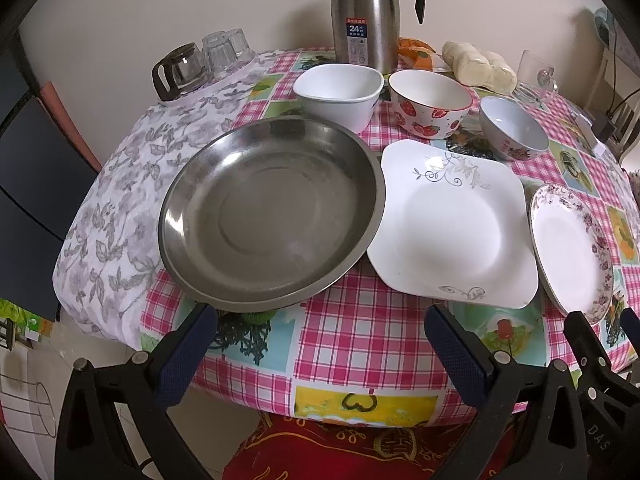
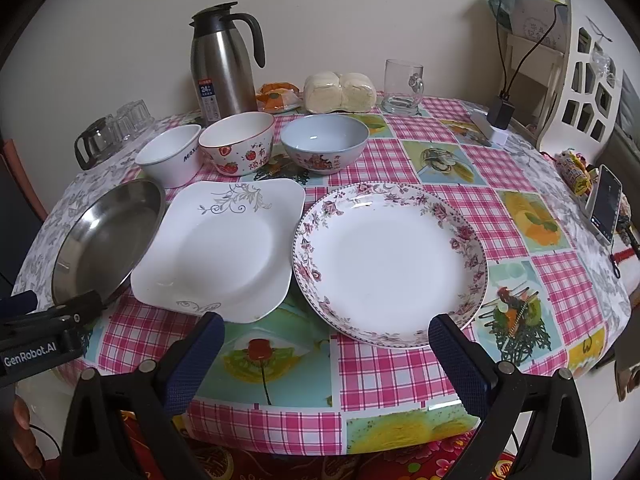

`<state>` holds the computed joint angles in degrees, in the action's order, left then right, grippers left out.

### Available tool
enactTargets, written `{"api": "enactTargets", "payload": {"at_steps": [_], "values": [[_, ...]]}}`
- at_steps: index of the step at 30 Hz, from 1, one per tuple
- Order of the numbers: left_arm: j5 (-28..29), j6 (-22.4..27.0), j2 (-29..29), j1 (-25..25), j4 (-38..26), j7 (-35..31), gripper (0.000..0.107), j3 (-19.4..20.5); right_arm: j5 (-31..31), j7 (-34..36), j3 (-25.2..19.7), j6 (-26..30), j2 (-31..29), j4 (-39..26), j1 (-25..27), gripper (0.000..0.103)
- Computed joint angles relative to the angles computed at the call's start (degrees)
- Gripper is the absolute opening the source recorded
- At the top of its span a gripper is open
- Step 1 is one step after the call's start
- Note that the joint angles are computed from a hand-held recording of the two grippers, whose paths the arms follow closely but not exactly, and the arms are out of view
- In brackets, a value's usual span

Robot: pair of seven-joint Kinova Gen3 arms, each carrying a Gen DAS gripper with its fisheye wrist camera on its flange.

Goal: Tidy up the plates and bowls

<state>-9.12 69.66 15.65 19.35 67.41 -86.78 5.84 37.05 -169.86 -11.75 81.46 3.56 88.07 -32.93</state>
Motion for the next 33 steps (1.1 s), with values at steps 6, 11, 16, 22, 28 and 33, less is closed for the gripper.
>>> {"api": "enactTargets", "payload": {"at_steps": [6,11,16,22,28,33], "values": [[-0.07,0.31,0.22,0.12,-0.27,0.22,0.103,-0.03,-0.11,0.2,0.04,-0.25,-0.05,0.14,0.15,0.103],[-0.03,0.78,0.55,0.16,-0.72,0.42,0.103,-0.09,-0.18,0.13,0.04,-0.28,-0.01,0.17,0.15,0.103],[0.11,0.88,0.6,0.12,-0.78,0.38,0.103,-0.1,-0.38,0.35,0.09,-0.35,0.05,0.2,0.24,0.103],[0.24,0.67,0.48,0.05,-0.49,0.45,0.103,-0.12,-0.48,0.46,0.12,-0.42,0.04,0.24,0.26,0.103],[0.56,0.8,0.56,-0.21,-0.61,0.51,0.103,-0.13,-0.82,0.44,0.22,-0.73,0.12,0.41,0.38,0.103],[1.17,1.17,0.72,-0.64,-1.11,0.37,0.103,-0.15,-0.97,0.81,0.26,-0.86,0.39,0.22,0.33,0.103]]}}
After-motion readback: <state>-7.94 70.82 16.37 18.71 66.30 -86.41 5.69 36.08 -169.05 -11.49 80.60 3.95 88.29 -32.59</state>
